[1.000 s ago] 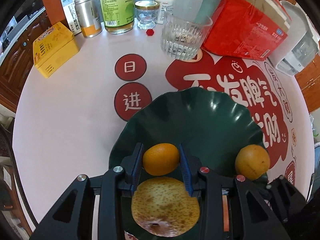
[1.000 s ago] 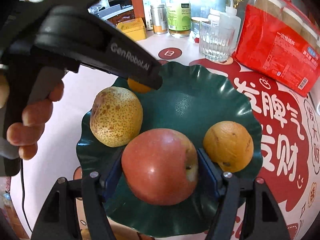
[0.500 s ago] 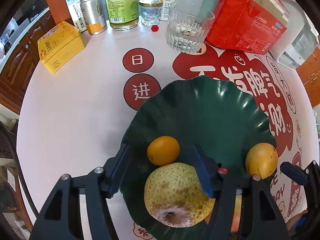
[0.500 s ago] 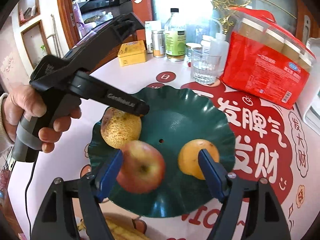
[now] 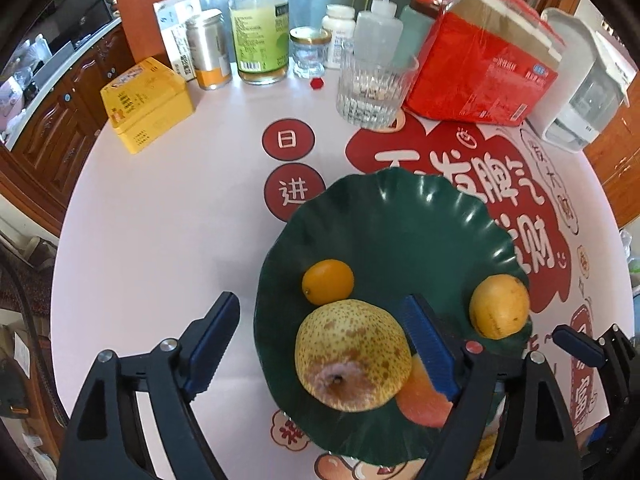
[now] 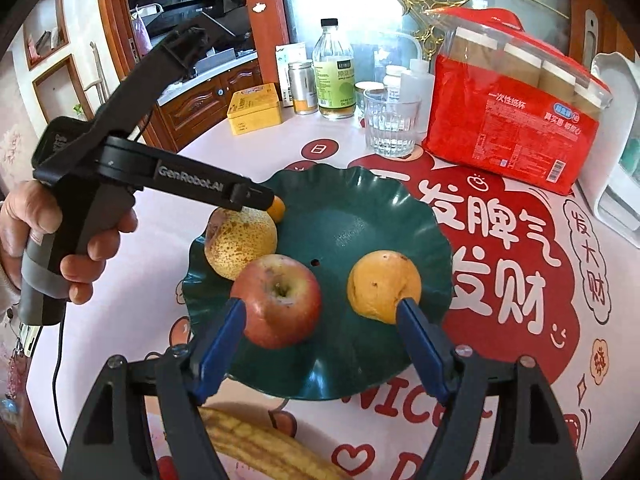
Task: Organize fruits
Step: 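Release the small orange with the left tool while the right tool lowers the apple onto the plate, then withdraw both tools from the plate back toward the fruit pile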
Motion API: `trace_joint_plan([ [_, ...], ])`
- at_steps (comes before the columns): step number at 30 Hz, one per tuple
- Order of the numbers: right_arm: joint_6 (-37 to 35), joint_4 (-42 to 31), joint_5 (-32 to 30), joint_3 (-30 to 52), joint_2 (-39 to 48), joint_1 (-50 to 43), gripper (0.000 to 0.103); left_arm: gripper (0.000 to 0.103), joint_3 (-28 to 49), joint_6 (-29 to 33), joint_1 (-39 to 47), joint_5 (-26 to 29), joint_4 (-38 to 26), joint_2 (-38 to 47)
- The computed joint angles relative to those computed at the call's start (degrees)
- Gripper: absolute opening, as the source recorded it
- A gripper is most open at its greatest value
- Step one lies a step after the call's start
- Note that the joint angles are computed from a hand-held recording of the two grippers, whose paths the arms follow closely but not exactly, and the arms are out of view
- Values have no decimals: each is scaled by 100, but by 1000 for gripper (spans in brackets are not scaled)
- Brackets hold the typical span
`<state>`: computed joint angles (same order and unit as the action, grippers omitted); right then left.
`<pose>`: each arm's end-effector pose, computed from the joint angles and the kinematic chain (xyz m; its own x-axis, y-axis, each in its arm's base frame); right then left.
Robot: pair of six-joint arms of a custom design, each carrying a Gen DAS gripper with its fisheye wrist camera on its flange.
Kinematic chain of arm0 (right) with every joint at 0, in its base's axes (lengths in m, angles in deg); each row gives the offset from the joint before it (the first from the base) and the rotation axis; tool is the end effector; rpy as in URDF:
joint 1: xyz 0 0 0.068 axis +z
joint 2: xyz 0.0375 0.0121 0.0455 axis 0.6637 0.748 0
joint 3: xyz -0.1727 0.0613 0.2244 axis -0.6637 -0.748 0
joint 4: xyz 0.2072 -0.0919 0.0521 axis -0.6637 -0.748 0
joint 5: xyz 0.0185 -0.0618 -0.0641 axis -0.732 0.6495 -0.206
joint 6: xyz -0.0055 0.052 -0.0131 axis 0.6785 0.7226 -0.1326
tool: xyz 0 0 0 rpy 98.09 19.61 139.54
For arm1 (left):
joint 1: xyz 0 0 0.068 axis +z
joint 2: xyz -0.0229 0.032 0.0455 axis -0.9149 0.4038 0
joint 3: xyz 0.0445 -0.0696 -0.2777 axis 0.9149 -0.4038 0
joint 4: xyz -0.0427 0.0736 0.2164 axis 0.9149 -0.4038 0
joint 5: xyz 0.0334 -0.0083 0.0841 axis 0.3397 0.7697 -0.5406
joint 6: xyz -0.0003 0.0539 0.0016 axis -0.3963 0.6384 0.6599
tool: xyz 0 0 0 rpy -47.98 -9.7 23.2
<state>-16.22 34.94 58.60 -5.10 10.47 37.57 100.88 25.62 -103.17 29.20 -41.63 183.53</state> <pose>0.1717 0.0022 0.2661 -0.7207 -0.3233 -0.6133 -0.4779 0.8725 0.1016 0.2800 -0.2040 0.2654 -0.9135 0.0086 -0.4068 0.0506 0.9944 -0.0926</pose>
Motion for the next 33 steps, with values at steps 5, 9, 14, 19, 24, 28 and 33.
trace_joint_plan([
  [5,9,-351,-61,189,-160,-141,78,83,-77,-147,-133,-115,-170,-383],
  [9,-28,-671,-101,352,-292,-314,78,84,-273,-329,-334,-175,-267,-804],
  [14,-177,-1134,-208,567,-479,-650,78,84,-501,-691,-752,-319,-435,-1306],
  [19,-357,-1571,-310,740,-684,-981,78,84,-593,-1089,-1265,-527,-680,-1681],
  [24,-815,-2156,-580,920,-902,-1566,78,84,-595,-1558,-1899,-816,-1003,-1942],
  [28,-1291,-2713,-844,1049,-1025,-2139,78,84,-579,-1945,-2388,-1041,-1235,-2125],
  [33,-2231,-3525,-1157,1217,-1150,-3094,78,84,-532,-2513,-3041,-1405,-1554,-2293],
])
